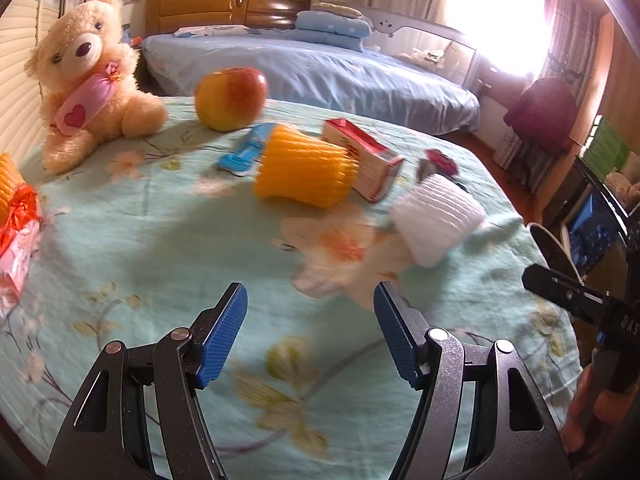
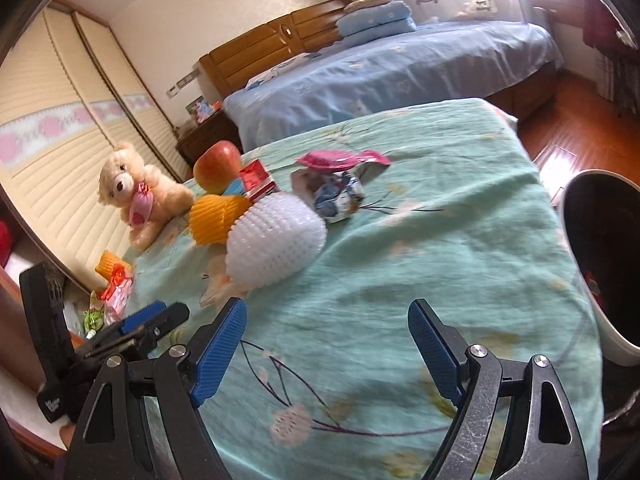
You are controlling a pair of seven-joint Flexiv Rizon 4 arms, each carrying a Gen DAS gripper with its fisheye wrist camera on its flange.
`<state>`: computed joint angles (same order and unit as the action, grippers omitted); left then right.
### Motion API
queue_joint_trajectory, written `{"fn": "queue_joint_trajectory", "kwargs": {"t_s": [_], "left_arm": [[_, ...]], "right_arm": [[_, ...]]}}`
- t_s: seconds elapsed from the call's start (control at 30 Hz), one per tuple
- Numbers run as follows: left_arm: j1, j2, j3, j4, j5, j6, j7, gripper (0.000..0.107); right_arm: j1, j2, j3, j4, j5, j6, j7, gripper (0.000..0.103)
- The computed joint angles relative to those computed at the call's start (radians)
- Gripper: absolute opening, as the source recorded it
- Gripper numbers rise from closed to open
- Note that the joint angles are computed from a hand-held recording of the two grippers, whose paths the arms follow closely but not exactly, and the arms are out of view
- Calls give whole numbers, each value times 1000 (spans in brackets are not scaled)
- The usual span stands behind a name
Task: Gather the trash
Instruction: 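Move both tools back to the bed toward the foam fruit nets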
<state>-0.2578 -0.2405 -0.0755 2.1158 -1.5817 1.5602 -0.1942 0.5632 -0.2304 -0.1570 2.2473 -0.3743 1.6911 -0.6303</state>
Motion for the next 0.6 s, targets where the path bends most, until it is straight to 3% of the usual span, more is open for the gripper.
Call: {"fn": "queue_joint_trajectory", "kwargs": {"t_s": [0.2, 0.27, 0.43, 0.6], "left_arm": [[84, -34, -8, -36, 156, -58, -75, 67], [119, -54, -3, -50, 264, -98, -149, 67], [198, -92, -27, -90, 400, -170, -233, 67], [265, -122, -74, -141, 440, -215, -260, 68]], "right_arm": [[-118, -50, 150, -71, 43, -36, -55, 84], [-153, -68, 196, -95, 61, -47, -77, 84], [-184, -100, 241, -141, 92, -58, -112, 84], [-219, -133, 288, -196, 128, -87, -144, 84]]}}
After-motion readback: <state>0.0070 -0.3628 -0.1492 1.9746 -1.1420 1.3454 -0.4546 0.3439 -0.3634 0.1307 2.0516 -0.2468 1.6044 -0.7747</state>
